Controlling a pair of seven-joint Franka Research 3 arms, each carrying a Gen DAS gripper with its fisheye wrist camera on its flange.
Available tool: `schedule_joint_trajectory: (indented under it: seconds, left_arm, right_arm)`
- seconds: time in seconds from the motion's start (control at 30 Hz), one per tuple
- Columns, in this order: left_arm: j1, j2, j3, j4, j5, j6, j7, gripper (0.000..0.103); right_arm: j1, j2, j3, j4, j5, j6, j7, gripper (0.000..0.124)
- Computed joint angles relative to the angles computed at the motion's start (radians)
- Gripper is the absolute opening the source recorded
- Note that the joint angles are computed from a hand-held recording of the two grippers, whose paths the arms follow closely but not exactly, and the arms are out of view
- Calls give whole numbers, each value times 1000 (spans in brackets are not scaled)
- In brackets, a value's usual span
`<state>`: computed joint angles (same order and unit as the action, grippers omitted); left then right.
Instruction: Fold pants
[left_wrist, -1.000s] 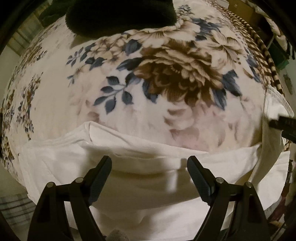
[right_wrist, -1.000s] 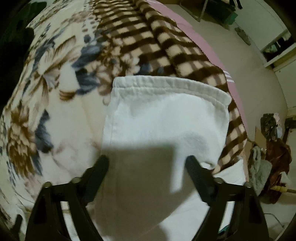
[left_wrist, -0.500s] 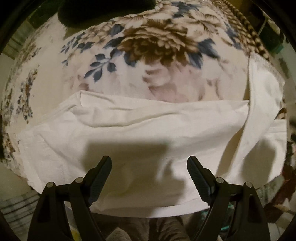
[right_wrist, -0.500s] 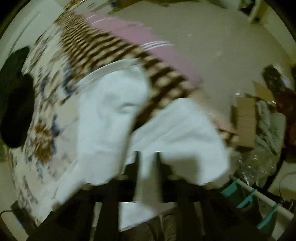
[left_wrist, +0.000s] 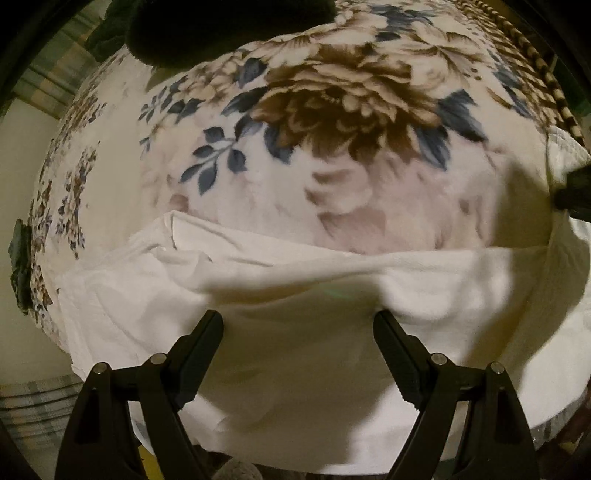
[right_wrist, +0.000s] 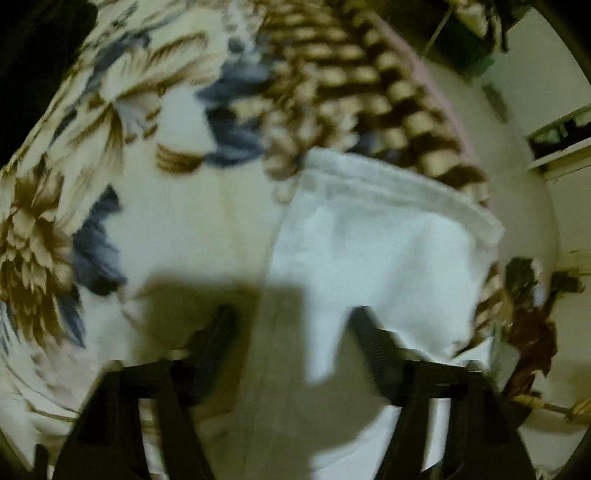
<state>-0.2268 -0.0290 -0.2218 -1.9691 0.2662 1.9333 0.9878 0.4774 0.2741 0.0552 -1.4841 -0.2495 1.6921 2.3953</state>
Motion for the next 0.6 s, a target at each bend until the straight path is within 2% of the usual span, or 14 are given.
schedule_joint_trajectory:
  seconds: [0.03,0.1,0.23,0.33,0.4,0.53,0.6]
  left_arm:
    - [1,-8,2,-4,-13,-2,9,83]
    - [2,-32,4,-21,-46,1,22,83]
    - [-3,-84,5,-54,-121,5,35,83]
    - [-11,-106,2,-73,-155,12,35,83]
    - [-21,-116,-7,-87,-161,12,28,83]
    - [-34,-126,-11,-120,-169,7,25,83]
    - [-35,-133,-9,-136,-174,5,20,83]
  right_arm:
    - [1,-45,-1,-46,-1,23,21,12]
    - [-18,-173,4,-181,36,100,92,5]
    - [-73,-458,37,-442,90,166,261,4]
    - [-123,-665,57,-614,142,163,373,4]
    - [-159,-786,62,-714,166,140,403,4]
    - [-218,-903,84,-845,207,93,424,4]
    - [-242,-954,74,-922,273,113,436,5]
